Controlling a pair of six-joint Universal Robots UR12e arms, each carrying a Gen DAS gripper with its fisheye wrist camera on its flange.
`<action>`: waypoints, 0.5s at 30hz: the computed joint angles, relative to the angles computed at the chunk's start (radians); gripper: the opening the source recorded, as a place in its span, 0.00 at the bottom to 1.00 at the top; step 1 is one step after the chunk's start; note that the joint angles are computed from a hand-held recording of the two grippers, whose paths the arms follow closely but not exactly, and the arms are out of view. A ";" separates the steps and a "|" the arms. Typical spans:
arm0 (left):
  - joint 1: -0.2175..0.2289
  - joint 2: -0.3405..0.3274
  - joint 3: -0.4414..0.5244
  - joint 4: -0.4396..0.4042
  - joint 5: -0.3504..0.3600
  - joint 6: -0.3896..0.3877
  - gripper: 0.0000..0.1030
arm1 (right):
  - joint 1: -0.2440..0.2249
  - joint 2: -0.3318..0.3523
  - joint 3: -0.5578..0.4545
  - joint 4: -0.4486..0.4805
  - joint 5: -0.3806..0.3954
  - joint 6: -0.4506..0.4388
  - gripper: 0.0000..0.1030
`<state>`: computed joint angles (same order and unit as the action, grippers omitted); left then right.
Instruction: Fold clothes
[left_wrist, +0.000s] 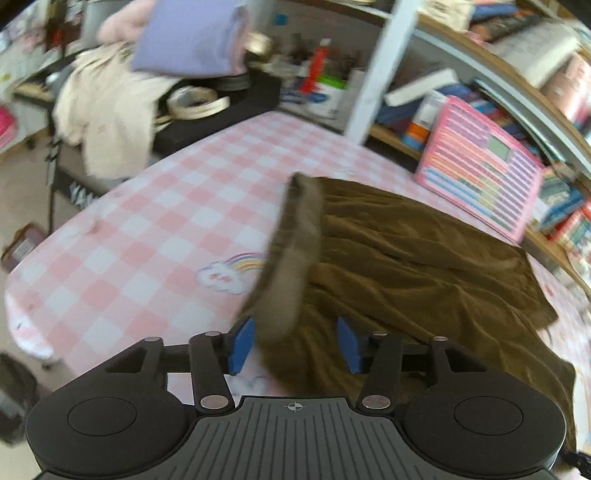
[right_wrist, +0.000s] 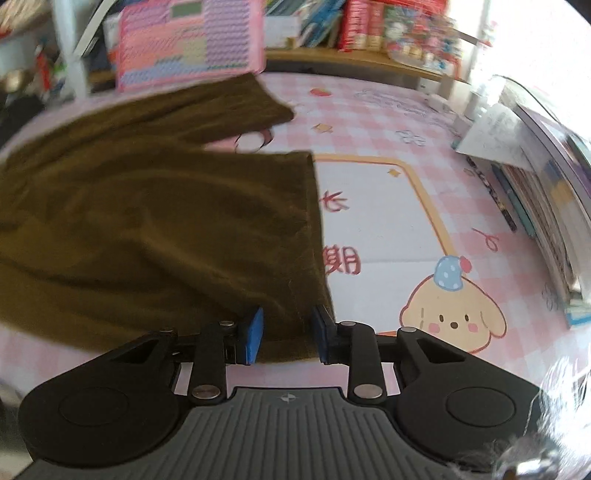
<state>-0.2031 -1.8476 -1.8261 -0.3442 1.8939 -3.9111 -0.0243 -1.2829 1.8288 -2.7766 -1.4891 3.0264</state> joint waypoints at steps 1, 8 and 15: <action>0.003 0.001 -0.001 -0.009 -0.001 -0.015 0.50 | 0.001 0.000 0.000 -0.015 -0.004 0.013 0.26; 0.015 -0.013 0.001 -0.027 -0.016 -0.052 0.31 | 0.018 0.004 -0.009 0.022 -0.062 -0.024 0.26; 0.029 -0.032 0.008 0.019 0.004 -0.052 0.13 | 0.031 0.005 -0.004 0.017 -0.060 -0.066 0.27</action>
<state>-0.1746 -1.8795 -1.8179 -0.3256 1.8982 -3.9635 0.0066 -1.2774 1.8249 -2.7600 -1.5487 2.9605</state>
